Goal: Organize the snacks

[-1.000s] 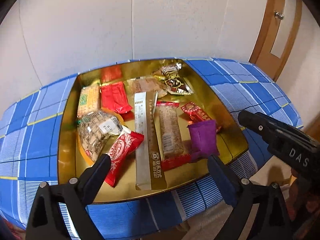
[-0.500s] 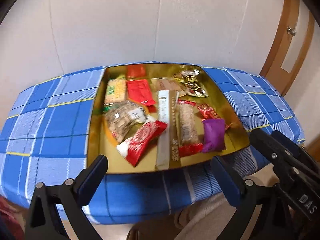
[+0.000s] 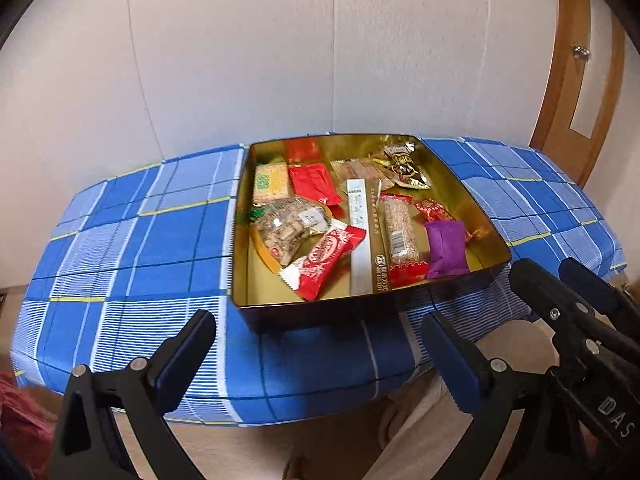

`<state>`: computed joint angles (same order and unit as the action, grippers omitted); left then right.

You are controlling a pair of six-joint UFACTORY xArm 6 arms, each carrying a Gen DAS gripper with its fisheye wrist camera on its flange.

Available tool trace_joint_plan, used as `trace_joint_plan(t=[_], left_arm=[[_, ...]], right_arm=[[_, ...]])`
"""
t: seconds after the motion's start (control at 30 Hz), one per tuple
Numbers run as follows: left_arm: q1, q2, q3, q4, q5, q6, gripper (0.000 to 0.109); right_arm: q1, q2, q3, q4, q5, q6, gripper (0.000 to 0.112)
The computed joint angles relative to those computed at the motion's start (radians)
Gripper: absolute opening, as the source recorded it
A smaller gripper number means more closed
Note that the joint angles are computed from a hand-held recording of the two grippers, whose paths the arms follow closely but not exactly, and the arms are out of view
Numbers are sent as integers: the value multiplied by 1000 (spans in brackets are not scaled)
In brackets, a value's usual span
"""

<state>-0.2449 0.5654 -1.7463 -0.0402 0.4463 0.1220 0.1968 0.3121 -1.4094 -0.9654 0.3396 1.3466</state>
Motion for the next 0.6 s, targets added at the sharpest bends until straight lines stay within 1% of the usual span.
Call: trace_joint_plan(t=[0.2, 0.37, 0.43, 0.5, 0.6], left_arm=[[7, -31, 48, 25, -36, -10, 103], [17, -32, 44, 37, -33, -47, 103], [21, -29, 38, 41, -30, -66, 103], [25, -29, 31, 11, -24, -61, 103], [29, -34, 37, 21, -39, -80, 103]], right_arm=[[14, -10, 4, -38, 22, 39, 70], [17, -21, 8, -75, 44, 84, 70], [17, -18, 7, -50, 53, 61, 71], [21, -12, 3, -31, 67, 36, 71], [19, -9, 7, -20, 51, 25, 71]])
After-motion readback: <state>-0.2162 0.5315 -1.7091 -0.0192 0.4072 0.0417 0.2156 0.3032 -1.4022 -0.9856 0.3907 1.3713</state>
